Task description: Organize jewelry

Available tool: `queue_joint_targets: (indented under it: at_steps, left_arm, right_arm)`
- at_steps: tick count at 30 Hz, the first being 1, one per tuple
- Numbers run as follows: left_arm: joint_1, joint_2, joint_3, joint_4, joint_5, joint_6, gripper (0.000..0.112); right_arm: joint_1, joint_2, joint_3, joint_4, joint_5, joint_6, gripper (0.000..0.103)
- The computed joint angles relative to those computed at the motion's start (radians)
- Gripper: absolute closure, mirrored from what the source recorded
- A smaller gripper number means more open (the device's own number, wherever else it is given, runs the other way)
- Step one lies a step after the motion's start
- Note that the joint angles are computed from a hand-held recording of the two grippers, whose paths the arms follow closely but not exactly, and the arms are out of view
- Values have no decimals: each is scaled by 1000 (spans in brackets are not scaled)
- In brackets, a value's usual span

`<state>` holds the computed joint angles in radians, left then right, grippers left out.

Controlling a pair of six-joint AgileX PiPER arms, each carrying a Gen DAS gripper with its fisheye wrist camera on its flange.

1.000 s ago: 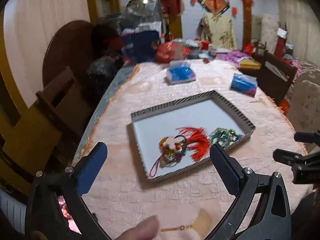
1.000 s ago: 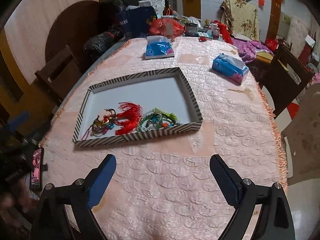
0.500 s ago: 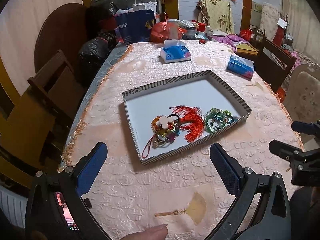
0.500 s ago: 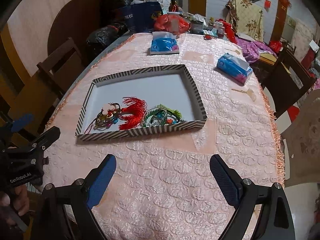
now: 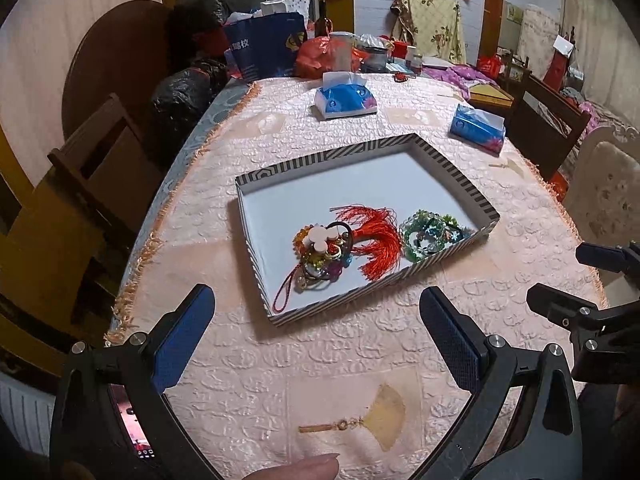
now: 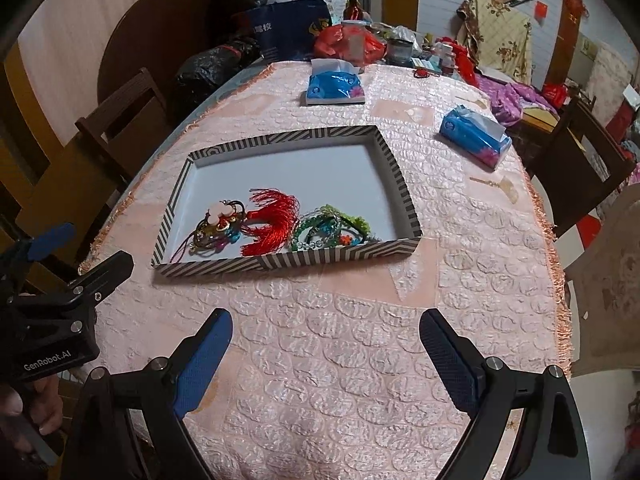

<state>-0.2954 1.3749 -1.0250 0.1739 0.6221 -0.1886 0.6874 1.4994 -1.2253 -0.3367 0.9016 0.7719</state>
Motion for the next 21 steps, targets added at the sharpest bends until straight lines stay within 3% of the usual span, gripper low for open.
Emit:
queue_joint_targets:
  at_steps: [21]
  left_arm:
    - [12, 26, 11, -36, -14, 24, 10]
  right_arm:
    - [-4, 23, -6, 21, -11, -11, 10]
